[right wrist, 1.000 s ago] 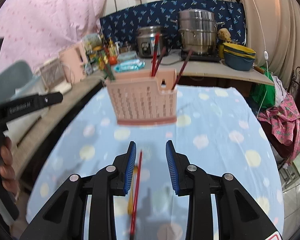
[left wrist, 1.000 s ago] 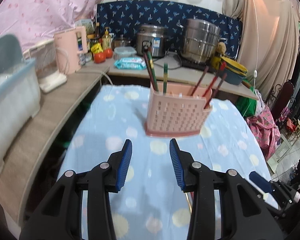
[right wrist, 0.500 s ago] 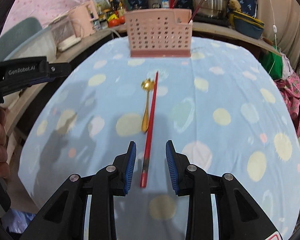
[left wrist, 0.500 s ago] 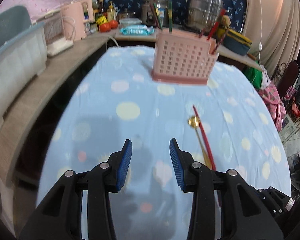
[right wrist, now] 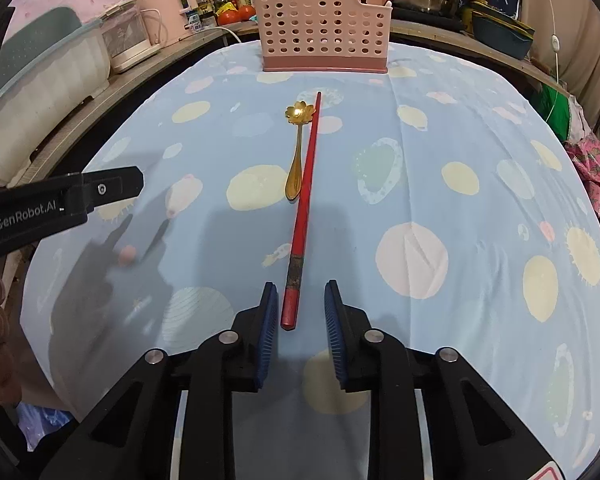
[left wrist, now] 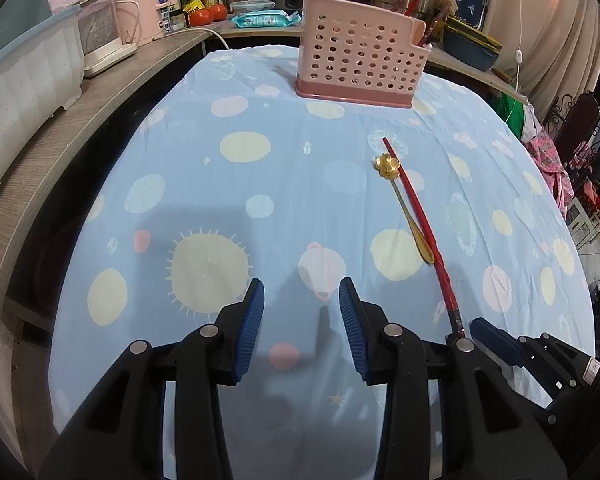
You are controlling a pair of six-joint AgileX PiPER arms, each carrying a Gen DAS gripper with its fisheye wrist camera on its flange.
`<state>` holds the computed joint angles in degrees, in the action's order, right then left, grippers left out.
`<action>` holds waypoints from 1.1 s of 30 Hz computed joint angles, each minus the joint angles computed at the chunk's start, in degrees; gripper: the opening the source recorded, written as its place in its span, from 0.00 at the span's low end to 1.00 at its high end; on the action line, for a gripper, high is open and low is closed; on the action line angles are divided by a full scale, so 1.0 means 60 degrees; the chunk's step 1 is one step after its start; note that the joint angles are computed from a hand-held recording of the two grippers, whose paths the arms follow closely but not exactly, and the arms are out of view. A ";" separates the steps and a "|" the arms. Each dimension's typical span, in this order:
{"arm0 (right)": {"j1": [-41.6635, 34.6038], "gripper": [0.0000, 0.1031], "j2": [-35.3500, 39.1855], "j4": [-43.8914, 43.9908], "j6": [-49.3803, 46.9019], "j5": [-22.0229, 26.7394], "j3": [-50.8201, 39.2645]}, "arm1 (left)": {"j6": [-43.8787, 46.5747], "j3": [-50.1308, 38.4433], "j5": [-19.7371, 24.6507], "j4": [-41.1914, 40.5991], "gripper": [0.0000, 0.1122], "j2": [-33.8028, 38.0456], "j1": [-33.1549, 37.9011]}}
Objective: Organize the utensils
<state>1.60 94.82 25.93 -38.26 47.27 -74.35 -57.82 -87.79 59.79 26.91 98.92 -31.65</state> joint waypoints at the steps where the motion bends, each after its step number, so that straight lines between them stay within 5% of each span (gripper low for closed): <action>1: 0.0007 0.21 -0.0002 0.0003 -0.0014 -0.0035 0.0015 | 0.0032 -0.0019 0.0004 -0.0034 0.33 0.0017 0.0009; 8: -0.0028 0.07 0.0097 -0.0037 0.0010 -0.0342 0.0051 | 0.0326 -0.0292 -0.0002 -0.0279 0.34 0.0288 -0.0003; 20: -0.0777 0.07 0.0630 0.0170 0.0274 0.0098 -0.0833 | 0.1478 -0.2411 -0.0052 -0.1313 0.45 0.1899 0.0040; 33: -0.1153 0.07 0.1153 0.0590 0.0112 0.0632 -0.1475 | 0.2072 -0.4524 0.0455 -0.1632 0.39 0.3670 0.0072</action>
<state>-5.32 101.74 29.47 -37.59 51.07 -83.20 -45.39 -114.93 62.51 17.11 120.94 -31.22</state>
